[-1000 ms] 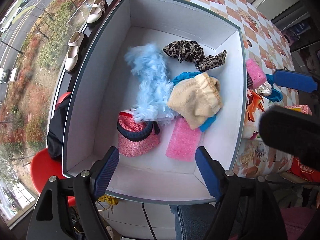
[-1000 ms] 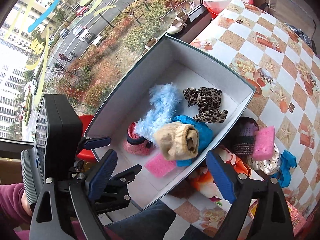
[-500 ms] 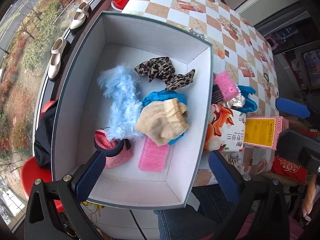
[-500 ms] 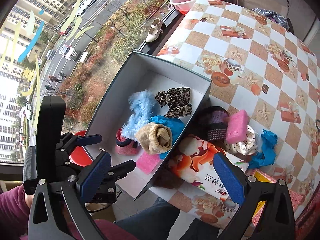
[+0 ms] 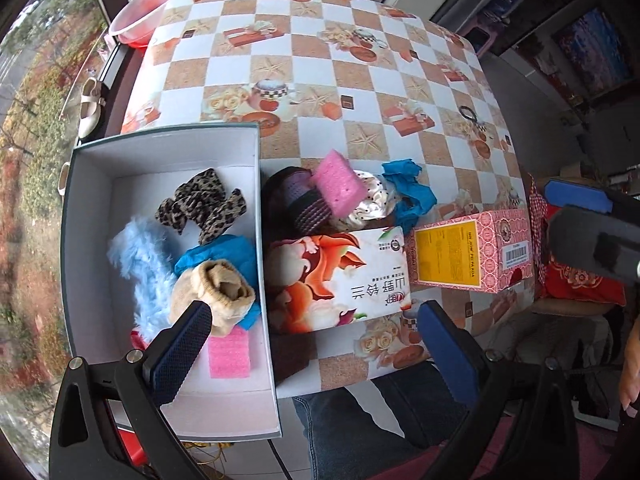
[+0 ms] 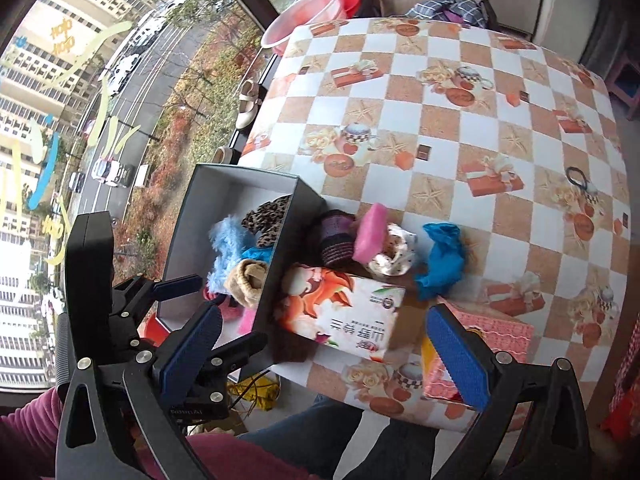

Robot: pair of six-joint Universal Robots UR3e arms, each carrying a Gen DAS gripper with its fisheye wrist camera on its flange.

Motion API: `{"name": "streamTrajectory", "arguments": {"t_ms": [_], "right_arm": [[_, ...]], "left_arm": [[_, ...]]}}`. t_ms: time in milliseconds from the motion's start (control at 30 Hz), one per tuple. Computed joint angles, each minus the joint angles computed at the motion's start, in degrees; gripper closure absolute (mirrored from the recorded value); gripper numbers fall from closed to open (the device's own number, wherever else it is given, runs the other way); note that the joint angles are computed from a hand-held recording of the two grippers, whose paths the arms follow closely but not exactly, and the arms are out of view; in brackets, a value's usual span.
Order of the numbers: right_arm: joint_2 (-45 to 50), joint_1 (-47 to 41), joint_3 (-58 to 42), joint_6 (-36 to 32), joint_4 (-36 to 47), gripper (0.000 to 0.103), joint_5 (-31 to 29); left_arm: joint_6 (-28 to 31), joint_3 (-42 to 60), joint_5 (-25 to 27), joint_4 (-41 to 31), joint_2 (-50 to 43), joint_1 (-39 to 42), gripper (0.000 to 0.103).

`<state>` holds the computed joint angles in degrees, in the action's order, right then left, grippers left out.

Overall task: Organize soft objects
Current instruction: 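Move both tools back to the pile of soft items on the table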

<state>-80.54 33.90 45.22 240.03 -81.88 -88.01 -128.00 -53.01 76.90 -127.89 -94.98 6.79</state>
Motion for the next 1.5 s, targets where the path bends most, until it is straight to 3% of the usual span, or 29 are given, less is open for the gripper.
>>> {"name": "streamTrajectory", "arguments": {"t_ms": [167,267,400,567,767,900,1100,1233,1400,1500], "right_arm": [[-18.66,-4.89,21.75,6.12,-1.18,0.000,-2.04],[-30.08,-11.24,34.51,7.53,0.05,0.000,0.78],[-40.88,-20.31,45.44,3.35,3.30,0.000,5.78],[-46.34,-29.54,52.52,-7.05,5.26,0.000,11.10],[-41.91,-38.61,57.90,-25.43,3.14,0.000,18.19],[-32.88,-38.96,60.30,-32.58,-3.36,0.000,20.19],[-20.17,-38.15,62.90,-38.71,-13.99,0.000,23.71],[-14.38,-36.45,59.77,-42.52,-13.63,0.000,19.63],[-12.66,-36.43,60.61,-47.75,-16.66,0.000,23.07],[-8.40,-31.97,57.71,-47.44,-19.17,0.000,18.40]], "left_arm": [[-4.53,-0.90,1.89,4.79,-0.84,-8.18,0.000],[-7.57,-0.74,2.93,6.96,-3.04,-12.51,0.000],[-12.69,0.34,5.53,10.74,-7.77,-18.29,0.000],[-19.93,6.88,7.97,10.86,-17.78,-23.19,0.000],[-25.56,15.77,9.17,8.94,-27.35,-26.30,0.000],[-27.34,18.83,9.38,7.33,-31.25,-26.51,0.001],[-28.09,15.34,8.34,9.53,-30.47,-24.71,0.001],[-28.69,13.24,9.29,10.38,-30.23,-24.31,0.001],[-28.65,11.43,11.43,12.36,-30.67,-26.87,0.001],[-28.56,10.27,13.80,13.96,-31.03,-29.27,0.001]]}}
